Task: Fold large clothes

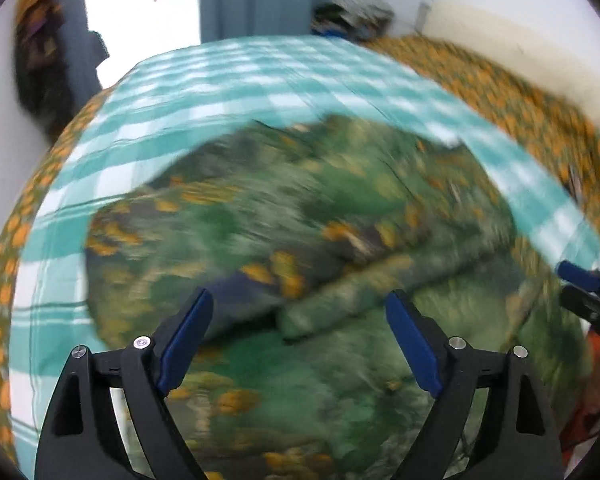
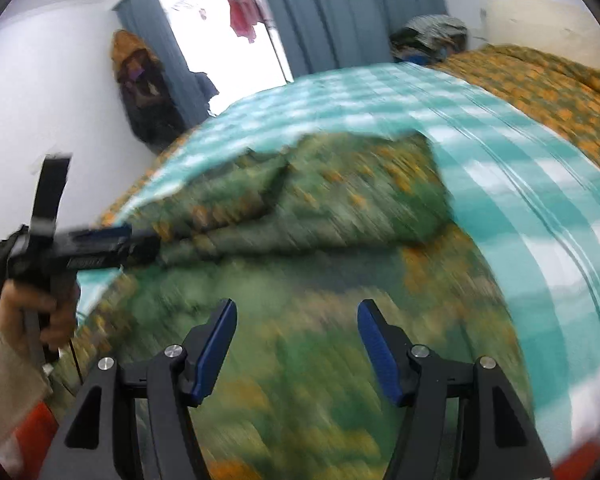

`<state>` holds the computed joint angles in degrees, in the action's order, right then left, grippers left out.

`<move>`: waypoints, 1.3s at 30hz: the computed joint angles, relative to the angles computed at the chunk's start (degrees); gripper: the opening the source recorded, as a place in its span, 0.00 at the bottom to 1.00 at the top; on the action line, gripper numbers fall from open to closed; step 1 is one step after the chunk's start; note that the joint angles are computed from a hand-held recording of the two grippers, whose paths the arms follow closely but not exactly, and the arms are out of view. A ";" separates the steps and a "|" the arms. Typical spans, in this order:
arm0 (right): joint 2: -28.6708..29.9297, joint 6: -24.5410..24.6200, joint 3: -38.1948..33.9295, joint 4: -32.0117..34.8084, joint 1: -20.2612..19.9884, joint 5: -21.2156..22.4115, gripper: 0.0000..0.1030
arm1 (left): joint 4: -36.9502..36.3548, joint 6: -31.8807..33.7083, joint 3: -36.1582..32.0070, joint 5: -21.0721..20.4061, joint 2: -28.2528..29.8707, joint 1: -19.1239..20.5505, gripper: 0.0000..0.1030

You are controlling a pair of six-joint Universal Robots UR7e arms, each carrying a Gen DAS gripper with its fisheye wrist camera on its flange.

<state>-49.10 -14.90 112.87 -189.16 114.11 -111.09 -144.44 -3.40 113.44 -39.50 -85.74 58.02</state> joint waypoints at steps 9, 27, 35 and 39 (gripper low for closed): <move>21.26 -6.04 -34.69 24.60 1.16 1.45 0.62 | -1.23 -4.21 -7.90 -0.58 6.10 11.66 0.74; 25.84 -4.88 -35.09 23.91 -2.01 0.71 0.62 | -3.86 -4.44 -18.06 -4.85 11.66 13.05 0.95; 25.40 -5.07 -34.58 24.18 -2.20 1.80 0.62 | -8.86 -8.15 -20.44 -8.54 17.59 22.16 0.99; 25.45 -5.81 -34.16 23.05 -2.27 1.83 0.62 | -11.15 -5.53 -19.50 -7.29 18.09 21.84 0.99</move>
